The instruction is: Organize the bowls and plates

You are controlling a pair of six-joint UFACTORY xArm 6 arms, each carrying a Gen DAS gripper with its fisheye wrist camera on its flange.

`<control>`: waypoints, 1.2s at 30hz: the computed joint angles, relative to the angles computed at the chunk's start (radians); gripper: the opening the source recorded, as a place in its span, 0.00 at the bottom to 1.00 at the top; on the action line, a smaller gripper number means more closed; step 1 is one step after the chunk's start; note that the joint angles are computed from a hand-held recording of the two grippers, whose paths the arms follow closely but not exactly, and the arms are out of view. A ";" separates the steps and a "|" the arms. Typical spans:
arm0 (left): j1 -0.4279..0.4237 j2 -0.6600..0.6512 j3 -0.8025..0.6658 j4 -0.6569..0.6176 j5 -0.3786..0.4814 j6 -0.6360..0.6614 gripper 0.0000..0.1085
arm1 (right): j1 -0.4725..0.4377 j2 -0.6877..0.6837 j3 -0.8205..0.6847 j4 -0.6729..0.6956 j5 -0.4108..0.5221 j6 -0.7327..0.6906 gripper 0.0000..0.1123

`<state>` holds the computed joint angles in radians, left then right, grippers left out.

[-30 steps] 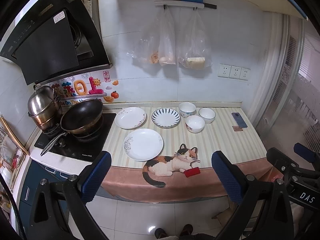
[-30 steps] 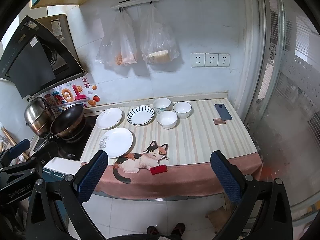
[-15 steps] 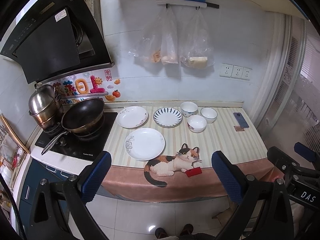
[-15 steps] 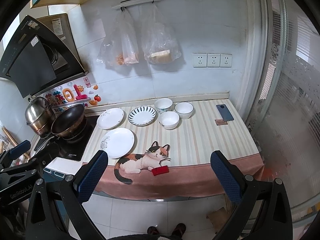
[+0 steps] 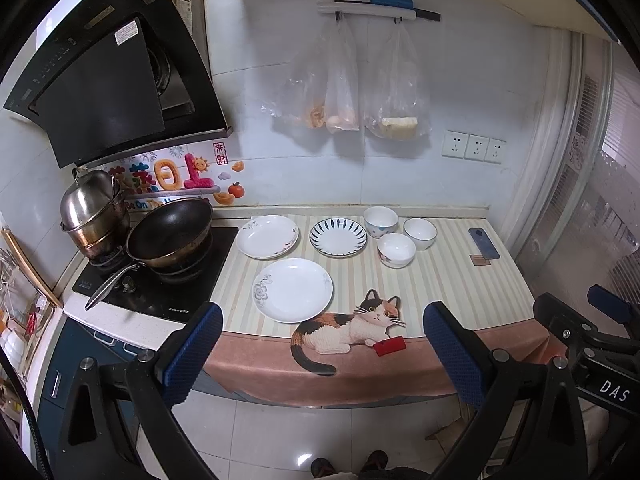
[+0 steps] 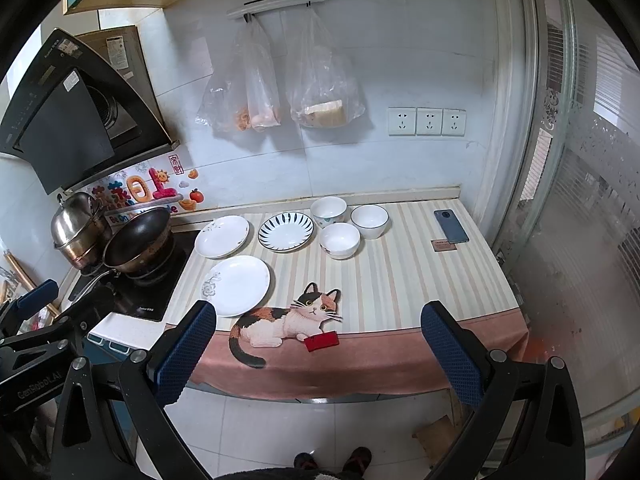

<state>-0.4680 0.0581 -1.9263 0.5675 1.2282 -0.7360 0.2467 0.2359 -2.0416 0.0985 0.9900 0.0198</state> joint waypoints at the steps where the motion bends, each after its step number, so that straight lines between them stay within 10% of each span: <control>1: 0.003 -0.001 0.001 0.000 -0.001 0.001 0.95 | -0.001 0.000 0.001 0.002 -0.003 0.000 0.92; 36: -0.008 0.031 -0.036 0.022 0.001 -0.010 0.95 | -0.025 0.026 -0.022 0.056 -0.013 -0.026 0.92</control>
